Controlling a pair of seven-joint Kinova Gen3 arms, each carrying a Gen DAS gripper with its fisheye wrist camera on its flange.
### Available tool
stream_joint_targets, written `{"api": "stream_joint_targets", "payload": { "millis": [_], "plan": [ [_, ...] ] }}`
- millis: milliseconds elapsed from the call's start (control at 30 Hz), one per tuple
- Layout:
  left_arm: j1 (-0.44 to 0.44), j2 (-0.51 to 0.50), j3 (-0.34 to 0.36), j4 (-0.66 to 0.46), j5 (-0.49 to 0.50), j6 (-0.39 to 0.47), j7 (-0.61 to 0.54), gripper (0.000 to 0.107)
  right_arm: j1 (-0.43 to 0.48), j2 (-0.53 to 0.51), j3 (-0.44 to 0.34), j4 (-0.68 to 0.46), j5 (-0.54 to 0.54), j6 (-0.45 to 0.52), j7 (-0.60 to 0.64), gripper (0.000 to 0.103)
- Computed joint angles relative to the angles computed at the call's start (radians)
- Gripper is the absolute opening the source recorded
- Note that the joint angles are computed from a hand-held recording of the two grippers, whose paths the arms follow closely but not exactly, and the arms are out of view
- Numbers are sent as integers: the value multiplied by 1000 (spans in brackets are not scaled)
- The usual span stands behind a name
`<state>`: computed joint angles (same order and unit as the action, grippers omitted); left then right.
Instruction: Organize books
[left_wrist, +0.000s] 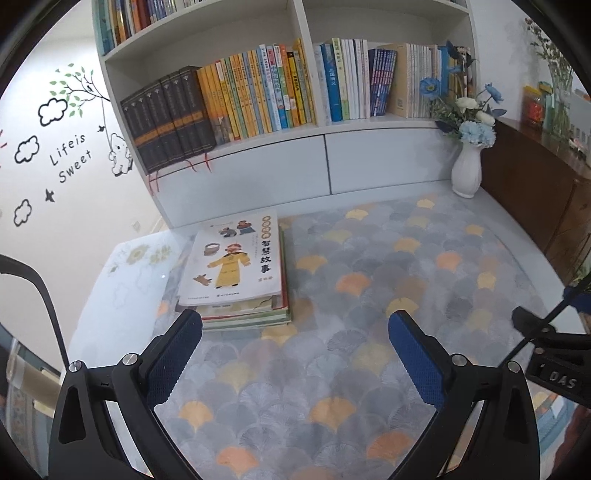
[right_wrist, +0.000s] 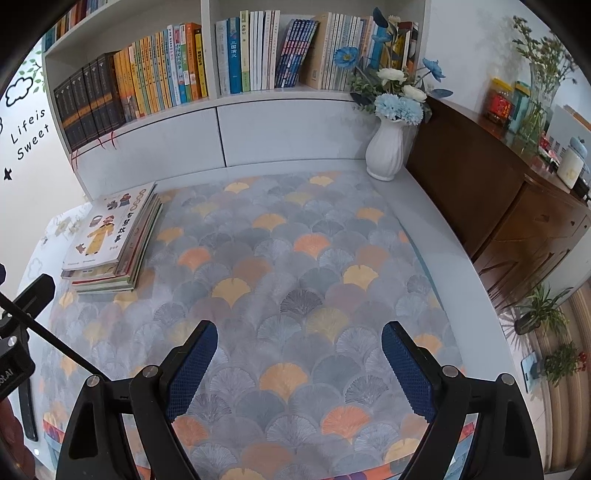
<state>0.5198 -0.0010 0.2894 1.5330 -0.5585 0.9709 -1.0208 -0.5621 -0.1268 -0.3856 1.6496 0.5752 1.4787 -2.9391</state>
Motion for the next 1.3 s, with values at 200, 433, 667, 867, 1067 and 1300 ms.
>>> {"api": "stream_joint_targets", "payload": {
  "millis": [200,433,667,867,1067,1300],
  "plan": [
    [-11,7,-14,-8,61,2,-25,101,3,-3,8,9,-11,3,-12,89],
    [-15,20,-20,-14,83,14,-37,101,13,-4,3,11,-19,1,-23,89],
    [-11,30,-29,-25,104,26,-52,101,6,1,7,11,-21,-3,-15,89],
    [-4,37,-30,-26,109,34,-62,101,10,-1,10,14,-29,-9,-13,89],
    [-10,37,-38,-25,143,27,-94,101,14,0,13,15,-38,-16,-15,89],
    [-13,21,-31,4,139,-10,-97,101,3,11,10,13,-40,-27,-35,89]
  ]
}}
